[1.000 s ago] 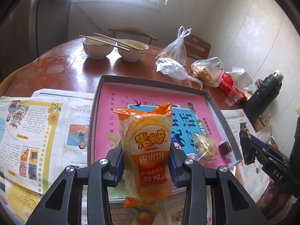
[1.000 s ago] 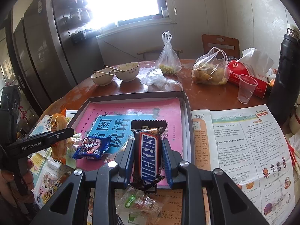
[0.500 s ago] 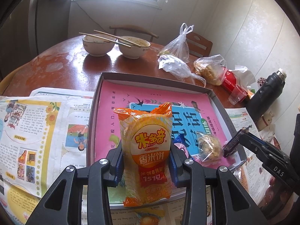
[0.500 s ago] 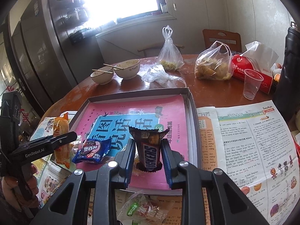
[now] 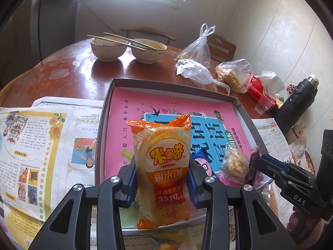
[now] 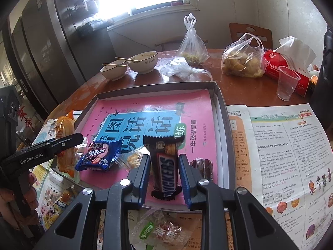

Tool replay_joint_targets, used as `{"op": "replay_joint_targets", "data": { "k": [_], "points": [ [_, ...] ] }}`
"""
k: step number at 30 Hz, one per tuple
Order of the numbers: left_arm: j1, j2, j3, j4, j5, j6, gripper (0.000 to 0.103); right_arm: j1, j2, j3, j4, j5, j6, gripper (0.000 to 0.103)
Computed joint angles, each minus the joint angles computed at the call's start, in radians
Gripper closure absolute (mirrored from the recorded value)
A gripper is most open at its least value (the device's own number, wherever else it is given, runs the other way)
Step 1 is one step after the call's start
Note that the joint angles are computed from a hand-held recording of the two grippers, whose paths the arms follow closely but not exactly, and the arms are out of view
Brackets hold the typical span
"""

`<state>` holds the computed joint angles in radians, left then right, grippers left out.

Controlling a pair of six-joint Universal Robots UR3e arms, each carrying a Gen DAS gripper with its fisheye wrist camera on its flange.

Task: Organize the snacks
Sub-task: 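Lift both held snacks and carry them over the grey tray, then lower the Snickers bar and rice-cracker bag onto the pink book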

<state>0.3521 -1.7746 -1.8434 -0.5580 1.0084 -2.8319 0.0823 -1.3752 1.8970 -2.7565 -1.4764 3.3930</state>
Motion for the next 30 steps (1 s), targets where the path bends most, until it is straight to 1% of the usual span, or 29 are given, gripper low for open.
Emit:
{"op": "replay_joint_targets", "data": {
  "k": [16, 30],
  "points": [
    [-0.018, 0.008, -0.010, 0.012, 0.013, 0.016, 0.063, 0.009, 0.012, 0.001, 0.021, 0.004, -0.008, 0.074],
    [-0.025, 0.007, 0.002, -0.011, 0.015, 0.030, 0.062, 0.012, 0.018, -0.011, 0.034, 0.012, -0.013, 0.074]
  ]
}}
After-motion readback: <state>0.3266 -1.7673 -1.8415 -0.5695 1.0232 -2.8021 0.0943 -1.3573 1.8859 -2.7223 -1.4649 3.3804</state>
